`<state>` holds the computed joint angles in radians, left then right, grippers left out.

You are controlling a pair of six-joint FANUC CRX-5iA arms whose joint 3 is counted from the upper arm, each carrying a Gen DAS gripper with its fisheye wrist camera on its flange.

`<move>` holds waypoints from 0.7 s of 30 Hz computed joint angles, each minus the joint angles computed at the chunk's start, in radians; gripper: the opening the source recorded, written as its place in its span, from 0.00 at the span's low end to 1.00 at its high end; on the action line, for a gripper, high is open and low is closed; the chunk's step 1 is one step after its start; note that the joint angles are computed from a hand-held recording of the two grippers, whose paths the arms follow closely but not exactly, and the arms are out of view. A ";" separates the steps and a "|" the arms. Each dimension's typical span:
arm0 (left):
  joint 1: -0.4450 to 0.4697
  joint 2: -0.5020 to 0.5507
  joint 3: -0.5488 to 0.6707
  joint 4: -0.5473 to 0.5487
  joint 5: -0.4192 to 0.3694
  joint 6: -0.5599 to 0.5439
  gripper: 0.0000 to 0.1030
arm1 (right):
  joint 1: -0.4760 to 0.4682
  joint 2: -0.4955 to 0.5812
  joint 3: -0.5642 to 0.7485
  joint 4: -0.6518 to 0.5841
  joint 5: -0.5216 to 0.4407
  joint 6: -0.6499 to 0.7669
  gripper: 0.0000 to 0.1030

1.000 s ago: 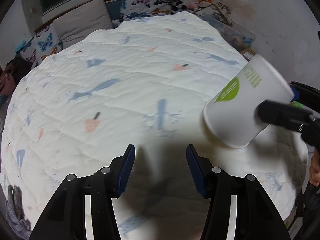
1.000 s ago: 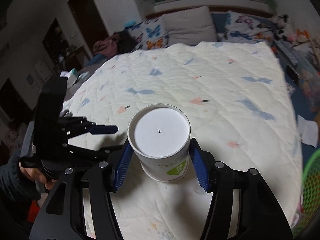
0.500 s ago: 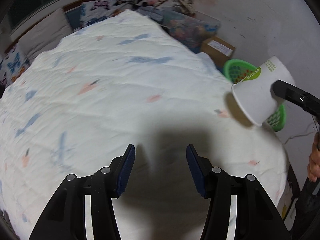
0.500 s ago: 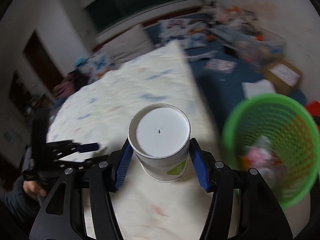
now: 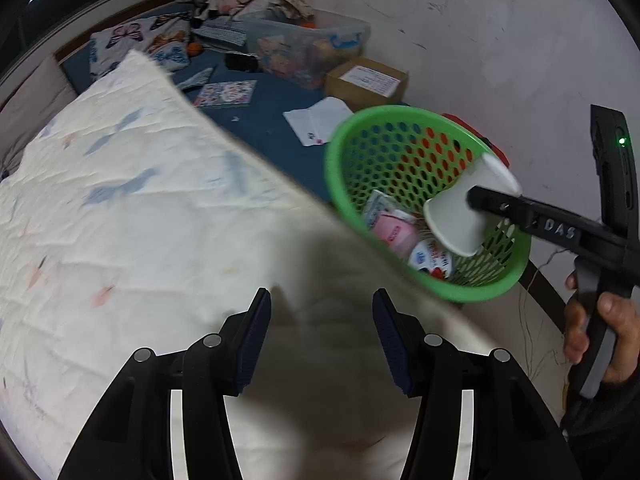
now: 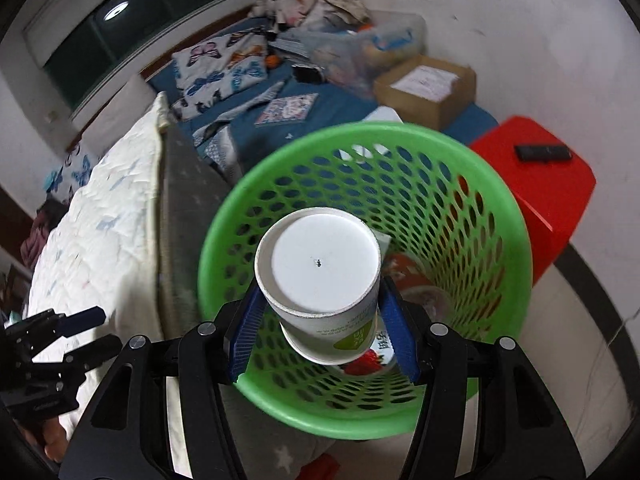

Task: Collect trash
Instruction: 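Lower the paper cup into the green basket and open the right gripper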

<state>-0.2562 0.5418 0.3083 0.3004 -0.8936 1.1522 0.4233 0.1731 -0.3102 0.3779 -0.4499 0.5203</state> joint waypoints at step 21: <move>-0.042 0.034 0.065 -0.028 -0.023 0.045 0.56 | 0.016 -0.099 -0.077 0.047 -0.004 -0.010 0.71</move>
<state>-0.2984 0.5754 0.3732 0.2726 -0.9165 1.1971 0.4389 0.0744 -0.3872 0.4248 -0.4534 0.5106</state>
